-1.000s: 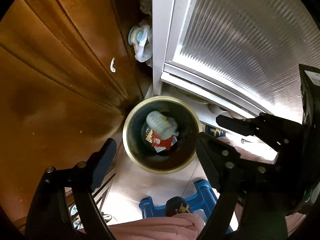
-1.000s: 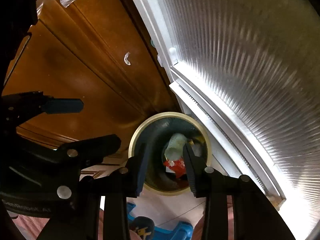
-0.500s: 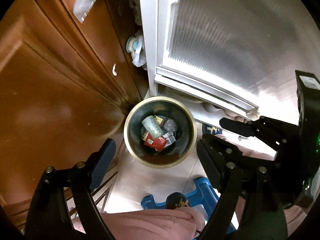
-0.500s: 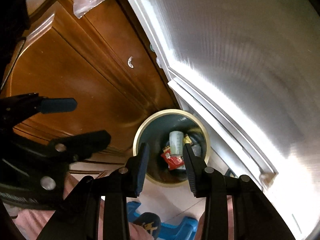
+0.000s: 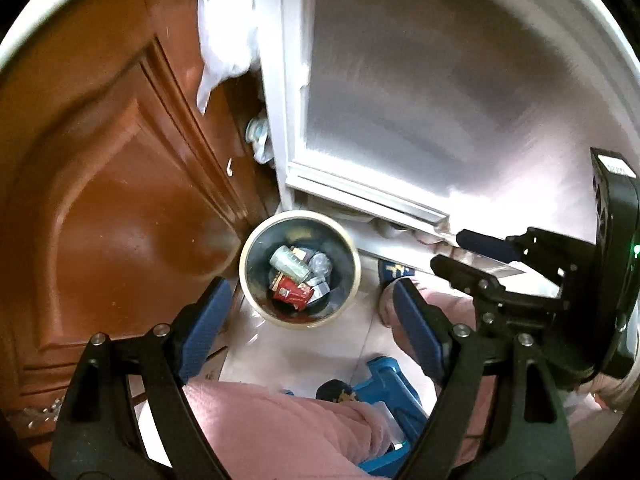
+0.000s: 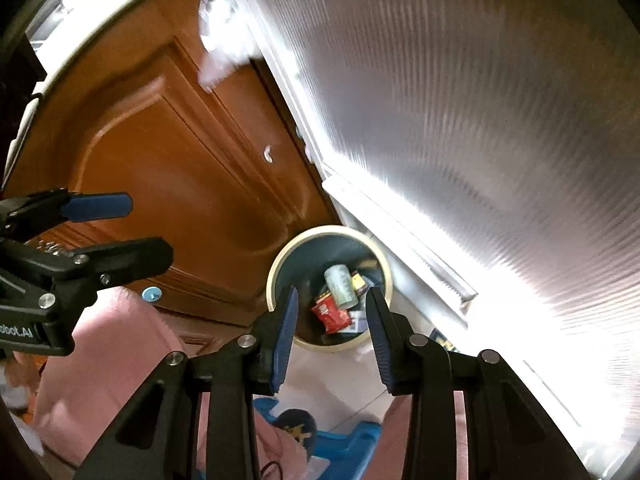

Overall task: Collect trash
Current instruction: 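Raise both tools back over the countertop, then grasp the foil ball with the left gripper while the right grasps the coffee sachet box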

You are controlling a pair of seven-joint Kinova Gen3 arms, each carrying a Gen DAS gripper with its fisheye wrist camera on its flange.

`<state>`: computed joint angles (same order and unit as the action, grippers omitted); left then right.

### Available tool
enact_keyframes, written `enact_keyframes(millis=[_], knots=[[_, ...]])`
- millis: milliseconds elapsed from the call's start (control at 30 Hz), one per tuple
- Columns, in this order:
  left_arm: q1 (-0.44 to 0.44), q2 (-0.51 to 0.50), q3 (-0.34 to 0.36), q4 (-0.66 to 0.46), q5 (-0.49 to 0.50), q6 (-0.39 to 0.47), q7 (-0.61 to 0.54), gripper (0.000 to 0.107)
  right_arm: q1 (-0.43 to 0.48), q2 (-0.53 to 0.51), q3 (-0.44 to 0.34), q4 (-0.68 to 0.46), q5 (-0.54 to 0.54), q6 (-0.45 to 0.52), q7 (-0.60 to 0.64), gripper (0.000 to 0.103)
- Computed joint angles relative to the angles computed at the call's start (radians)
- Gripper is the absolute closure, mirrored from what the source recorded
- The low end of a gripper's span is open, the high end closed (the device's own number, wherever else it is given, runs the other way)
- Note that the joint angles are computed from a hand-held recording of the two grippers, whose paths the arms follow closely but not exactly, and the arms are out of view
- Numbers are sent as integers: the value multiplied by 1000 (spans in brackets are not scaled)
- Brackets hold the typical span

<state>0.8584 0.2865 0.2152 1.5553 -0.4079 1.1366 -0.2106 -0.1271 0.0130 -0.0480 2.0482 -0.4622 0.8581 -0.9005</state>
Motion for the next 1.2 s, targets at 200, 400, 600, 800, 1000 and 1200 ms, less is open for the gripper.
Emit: enact_keyframes(millis=[200,400,600,800,1000,1200], knots=[[49,-26,21,-109,-62,116,-26,27,12,-120,41,-58,-8,102,46,67],[86,-34,31,-244,-128,222,-84,27,9,-202,95,-161,-40,213,81,67],[116,-25,26,-398,-193,304,-185,27,15,-222,144,-318,-76,334,72,67],[150,36,-23,-607,-263,387,-352,27,52,-157,177,-556,-104,416,-20,67],[106,130,-89,-857,-212,427,-542,27,130,-27,165,-811,-134,418,-65,62],[-14,276,-131,-1135,-109,421,-703,27,198,165,114,-1076,-121,364,-132,38]])
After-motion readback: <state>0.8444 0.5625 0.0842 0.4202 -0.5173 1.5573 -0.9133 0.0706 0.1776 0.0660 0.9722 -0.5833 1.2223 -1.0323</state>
